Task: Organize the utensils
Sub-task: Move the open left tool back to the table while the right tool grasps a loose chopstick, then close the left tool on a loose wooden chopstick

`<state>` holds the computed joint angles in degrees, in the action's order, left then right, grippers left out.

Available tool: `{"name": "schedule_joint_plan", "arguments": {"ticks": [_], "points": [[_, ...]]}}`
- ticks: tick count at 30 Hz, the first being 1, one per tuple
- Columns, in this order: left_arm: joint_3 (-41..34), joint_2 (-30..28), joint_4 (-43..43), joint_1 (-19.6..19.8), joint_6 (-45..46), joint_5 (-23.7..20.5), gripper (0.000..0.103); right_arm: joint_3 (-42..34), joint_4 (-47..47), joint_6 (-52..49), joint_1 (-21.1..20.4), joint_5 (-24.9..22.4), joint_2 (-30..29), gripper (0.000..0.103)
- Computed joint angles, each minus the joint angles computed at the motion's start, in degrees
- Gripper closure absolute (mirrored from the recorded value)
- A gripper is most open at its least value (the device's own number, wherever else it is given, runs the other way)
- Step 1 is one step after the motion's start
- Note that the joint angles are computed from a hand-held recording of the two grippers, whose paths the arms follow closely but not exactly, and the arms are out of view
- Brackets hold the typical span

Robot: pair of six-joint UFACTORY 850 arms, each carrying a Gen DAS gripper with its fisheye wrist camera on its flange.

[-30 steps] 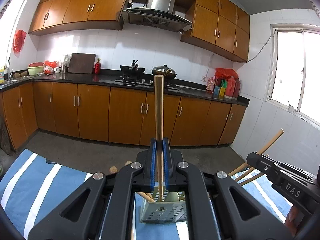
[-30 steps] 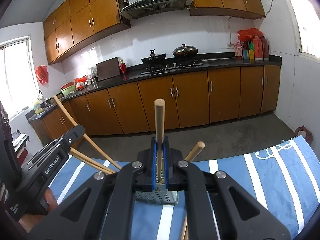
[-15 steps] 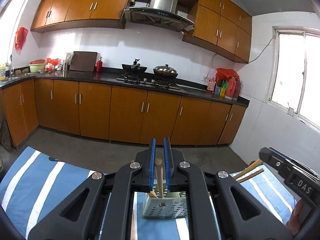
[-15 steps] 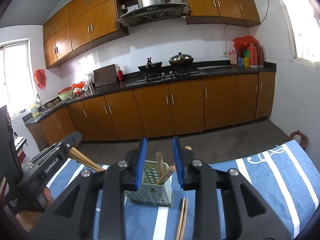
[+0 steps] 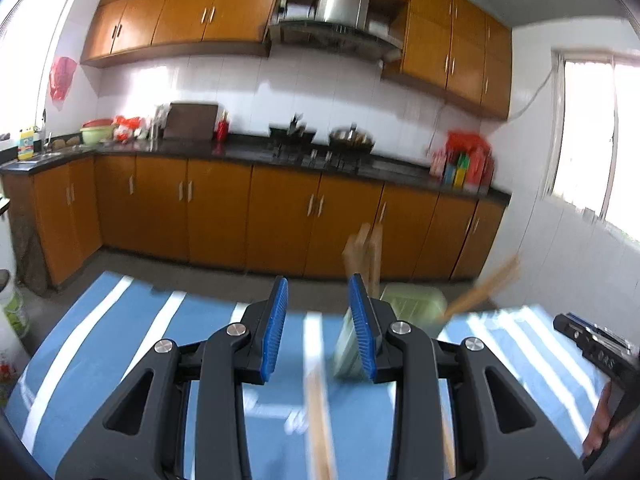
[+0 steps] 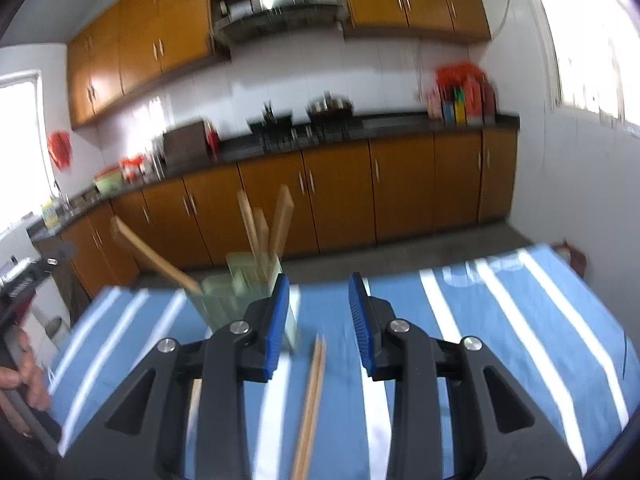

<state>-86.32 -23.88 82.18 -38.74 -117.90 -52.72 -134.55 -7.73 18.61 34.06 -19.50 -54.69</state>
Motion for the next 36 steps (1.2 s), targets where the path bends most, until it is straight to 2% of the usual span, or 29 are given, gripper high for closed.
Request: {"name": "schedule_joint_plan", "arguments": {"ticks": [4,9,17,20,23,25,26,30,33,36], "points": [[5.05,0.30,-7.60,-0.10,2.33,2.19,0.070,0.52,8.24,-6.42,-0.23,-6.63,-3.14,0.072],[8.93,-0.08,-15.37,0.77,3.43,6.74,0.070,-2.24,13.05,-9.68,0.57,-13.14,-8.00,0.080],[10.34,-0.57,-17.12,1.29,3.49,10.79,0.070,-6.59,14.11,-9.54,1.14,-16.94,-11.80,0.082],[9.85,-1.38,-17.45,0.79,3.60,11.43,0.070,-10.87,12.67,-8.87,1.47,-19.26,-14.20,0.084],[9.46,-2.02,-17.61,0.52,3.93,12.04,0.070,-11.20,11.95,-9.14,1.59,-19.25,-14.42,0.085],[8.98,-2.51,-18.04,0.52,4.65,12.91,0.070,-11.65,8.94,-7.48,1.80,-19.54,-14.58,0.087],[8.74,-2.75,-18.24,0.52,4.85,13.15,0.070,-13.55,6.82,-6.13,1.92,-20.88,-15.63,0.095],[7.98,-3.48,-19.78,0.94,6.21,16.17,0.070,-17.56,-1.19,1.47,1.93,-23.14,-17.93,0.095],[7.10,-4.27,-21.57,1.10,8.21,17.40,0.071,-16.47,-3.94,6.85,1.23,-23.00,-17.37,0.095],[6.11,-5.18,-23.53,1.31,10.36,19.13,0.072,-12.73,-3.58,7.09,0.66,-21.06,-15.37,0.095]]}}
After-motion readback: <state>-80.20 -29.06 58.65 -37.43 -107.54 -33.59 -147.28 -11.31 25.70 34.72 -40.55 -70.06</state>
